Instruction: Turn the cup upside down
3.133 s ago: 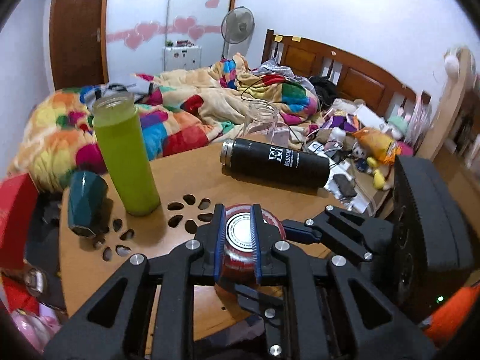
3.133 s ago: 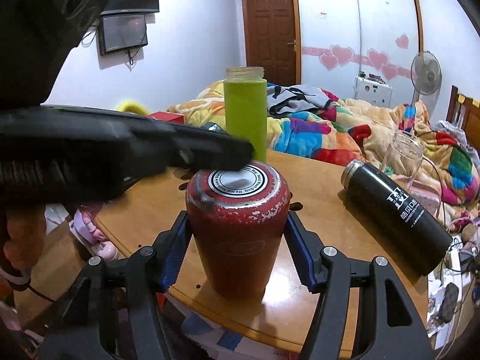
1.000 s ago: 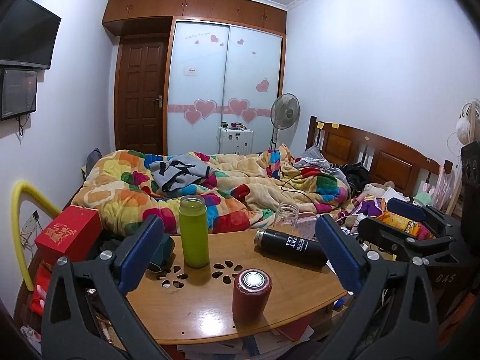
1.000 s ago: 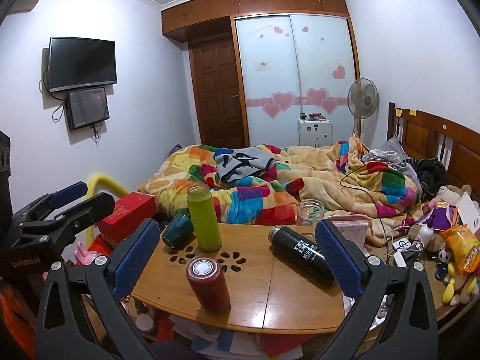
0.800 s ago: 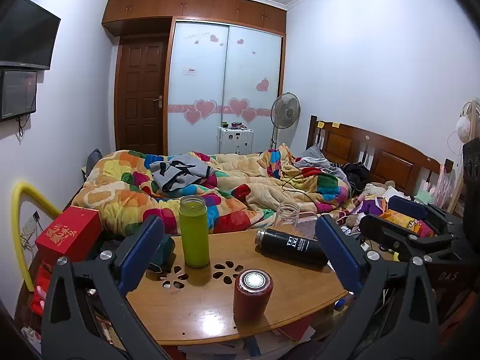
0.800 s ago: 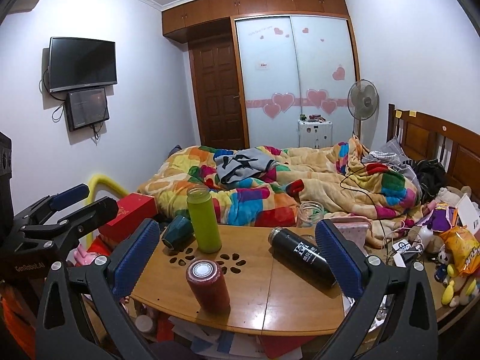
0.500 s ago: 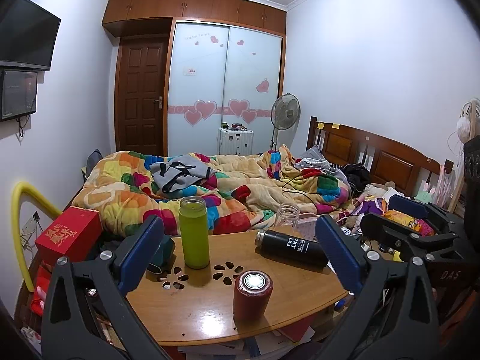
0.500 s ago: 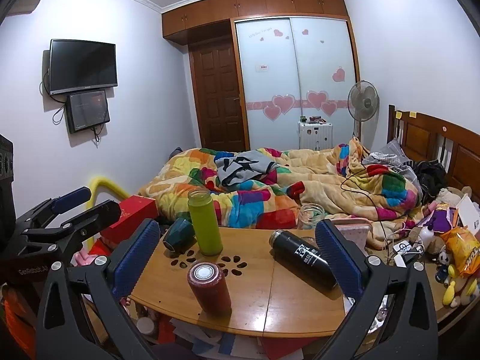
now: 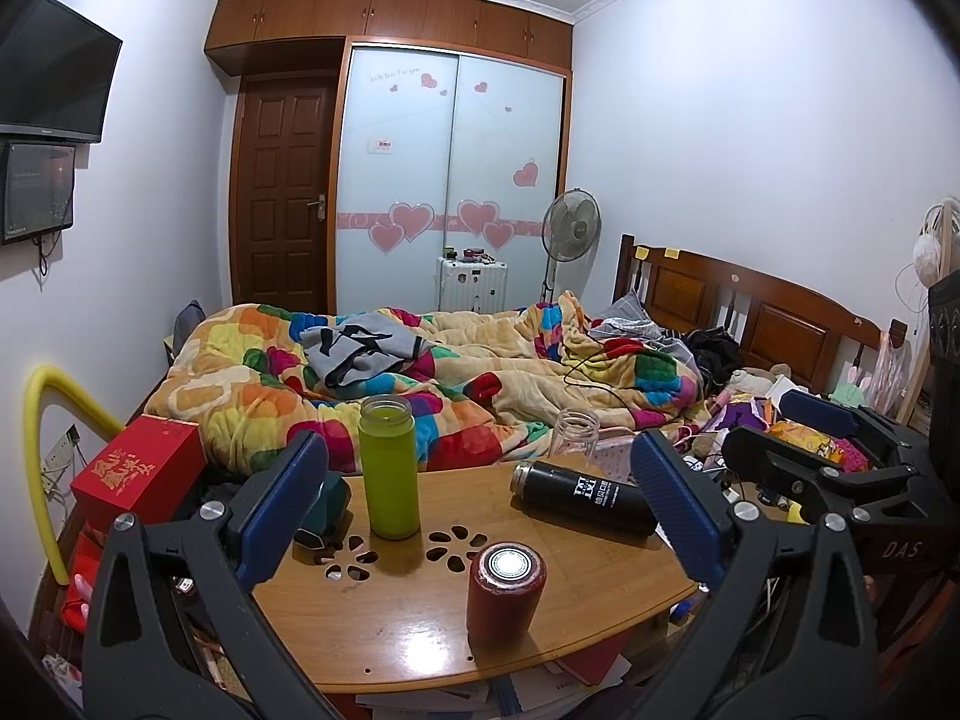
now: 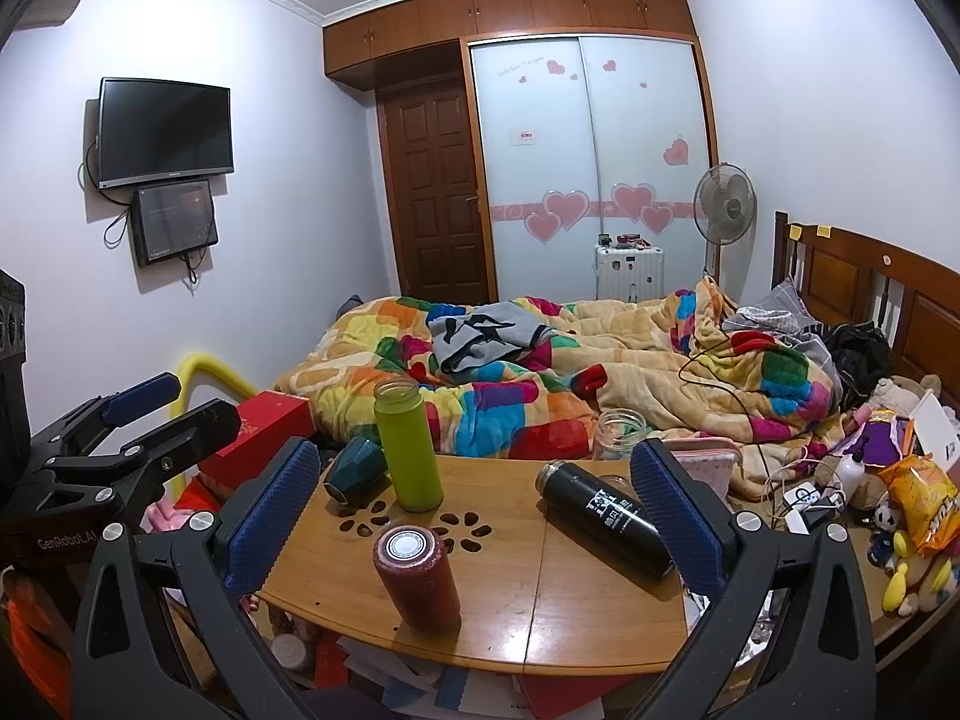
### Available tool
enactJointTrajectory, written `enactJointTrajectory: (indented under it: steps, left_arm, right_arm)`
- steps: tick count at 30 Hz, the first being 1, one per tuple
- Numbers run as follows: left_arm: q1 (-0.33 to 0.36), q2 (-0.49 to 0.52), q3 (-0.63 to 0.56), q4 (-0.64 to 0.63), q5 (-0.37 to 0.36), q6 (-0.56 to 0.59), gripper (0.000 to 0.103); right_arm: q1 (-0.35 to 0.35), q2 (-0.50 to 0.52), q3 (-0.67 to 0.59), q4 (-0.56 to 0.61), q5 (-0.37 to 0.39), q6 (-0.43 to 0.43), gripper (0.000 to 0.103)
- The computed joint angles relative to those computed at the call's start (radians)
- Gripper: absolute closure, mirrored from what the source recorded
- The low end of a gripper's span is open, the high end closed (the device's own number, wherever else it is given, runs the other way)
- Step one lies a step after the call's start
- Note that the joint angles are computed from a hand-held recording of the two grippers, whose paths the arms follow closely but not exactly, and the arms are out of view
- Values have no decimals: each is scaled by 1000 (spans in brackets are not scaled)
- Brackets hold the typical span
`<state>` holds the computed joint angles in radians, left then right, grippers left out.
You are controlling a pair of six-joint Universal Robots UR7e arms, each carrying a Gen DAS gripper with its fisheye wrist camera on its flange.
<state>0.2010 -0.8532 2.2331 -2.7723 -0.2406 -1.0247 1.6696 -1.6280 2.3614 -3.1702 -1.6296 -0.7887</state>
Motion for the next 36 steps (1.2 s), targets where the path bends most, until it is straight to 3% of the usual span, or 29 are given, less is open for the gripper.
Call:
enactJointTrajectory:
  steps: [14, 24, 36]
  left_arm:
    - [0, -6, -5, 22, -3, -13, 1]
    - [13, 17, -13, -125, -27, 116, 1]
    - [12, 24, -2, -137, -36, 126, 1]
  right_arm:
    - [-1, -7, -3, 6, 0, -5, 0]
    - [-2, -10, -4, 11, -1, -5, 0]
    - [-11, -21, -9, 28, 3, -6, 0]
